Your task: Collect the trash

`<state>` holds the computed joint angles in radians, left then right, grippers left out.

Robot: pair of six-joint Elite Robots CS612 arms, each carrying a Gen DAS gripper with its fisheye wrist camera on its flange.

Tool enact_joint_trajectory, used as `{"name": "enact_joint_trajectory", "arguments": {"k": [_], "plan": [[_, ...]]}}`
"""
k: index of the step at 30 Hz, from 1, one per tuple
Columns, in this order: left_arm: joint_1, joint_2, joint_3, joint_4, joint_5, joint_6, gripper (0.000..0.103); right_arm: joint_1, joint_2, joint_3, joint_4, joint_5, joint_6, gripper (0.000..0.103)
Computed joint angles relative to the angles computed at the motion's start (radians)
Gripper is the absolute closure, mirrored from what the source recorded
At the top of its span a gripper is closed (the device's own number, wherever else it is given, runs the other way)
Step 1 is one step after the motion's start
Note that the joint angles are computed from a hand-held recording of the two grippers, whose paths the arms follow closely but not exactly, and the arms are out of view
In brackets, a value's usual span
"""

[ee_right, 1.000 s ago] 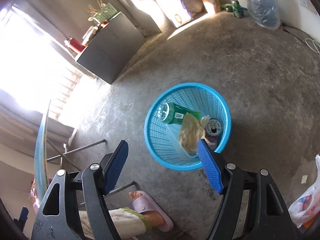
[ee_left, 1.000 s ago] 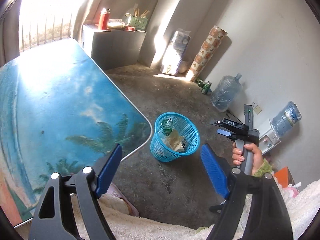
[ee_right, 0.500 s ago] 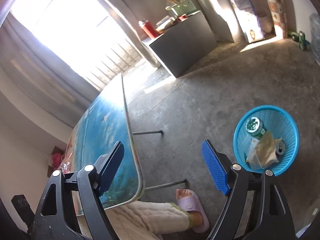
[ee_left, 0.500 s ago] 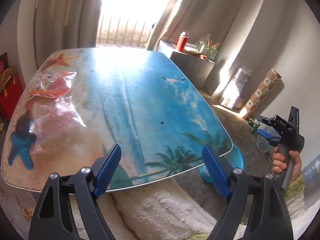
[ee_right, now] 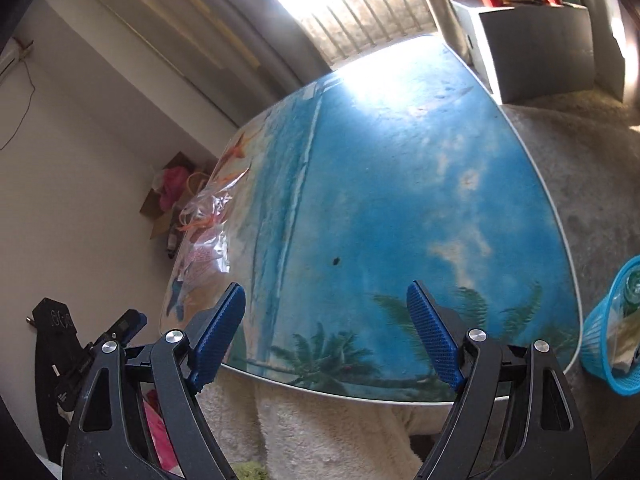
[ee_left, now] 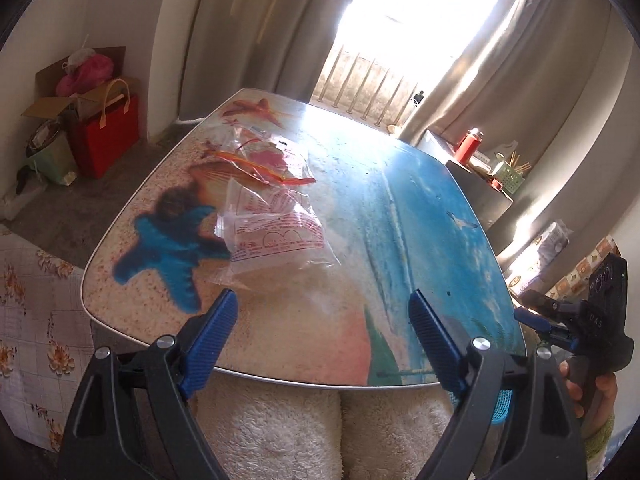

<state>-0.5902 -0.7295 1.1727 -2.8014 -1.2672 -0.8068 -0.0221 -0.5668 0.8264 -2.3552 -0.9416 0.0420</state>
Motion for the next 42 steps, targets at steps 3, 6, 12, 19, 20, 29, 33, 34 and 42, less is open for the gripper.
{"name": "enact_joint_trajectory", "arguments": {"k": [3, 6, 12, 19, 20, 29, 33, 34, 42], "plan": [[0.011, -0.003, 0.016, -0.018, -0.008, -0.042, 0.018, 0.016, 0.026, -0.059, 0.074, 0.031, -0.036, 0.024], [0.021, -0.005, 0.031, -0.038, -0.015, -0.067, 0.018, 0.029, 0.054, -0.125, 0.144, 0.052, -0.060, 0.024], [0.035, -0.008, 0.053, -0.076, -0.024, -0.082, 0.018, 0.059, 0.155, -0.342, 0.348, 0.084, -0.087, 0.024], [0.063, 0.010, 0.031, -0.118, -0.050, -0.093, 0.026, 0.086, 0.234, -0.503, 0.489, 0.090, -0.111, 0.025], [0.069, 0.016, 0.021, -0.116, -0.060, -0.096, 0.027, 0.089, 0.236, -0.507, 0.497, 0.084, -0.116, 0.025], [0.107, 0.087, -0.114, 0.009, -0.107, -0.025, 0.048, 0.100, 0.243, -0.519, 0.544, 0.079, -0.116, 0.030], [0.129, 0.119, -0.157, 0.057, -0.183, -0.075, 0.065, 0.104, 0.264, -0.558, 0.578, 0.087, -0.114, 0.030], [0.132, 0.125, -0.164, 0.061, -0.204, -0.081, 0.069, 0.105, 0.267, -0.564, 0.582, 0.087, -0.112, 0.031], [0.135, 0.130, -0.153, 0.059, -0.303, -0.093, 0.084, 0.107, 0.301, -0.626, 0.613, 0.079, -0.093, 0.031]]}}
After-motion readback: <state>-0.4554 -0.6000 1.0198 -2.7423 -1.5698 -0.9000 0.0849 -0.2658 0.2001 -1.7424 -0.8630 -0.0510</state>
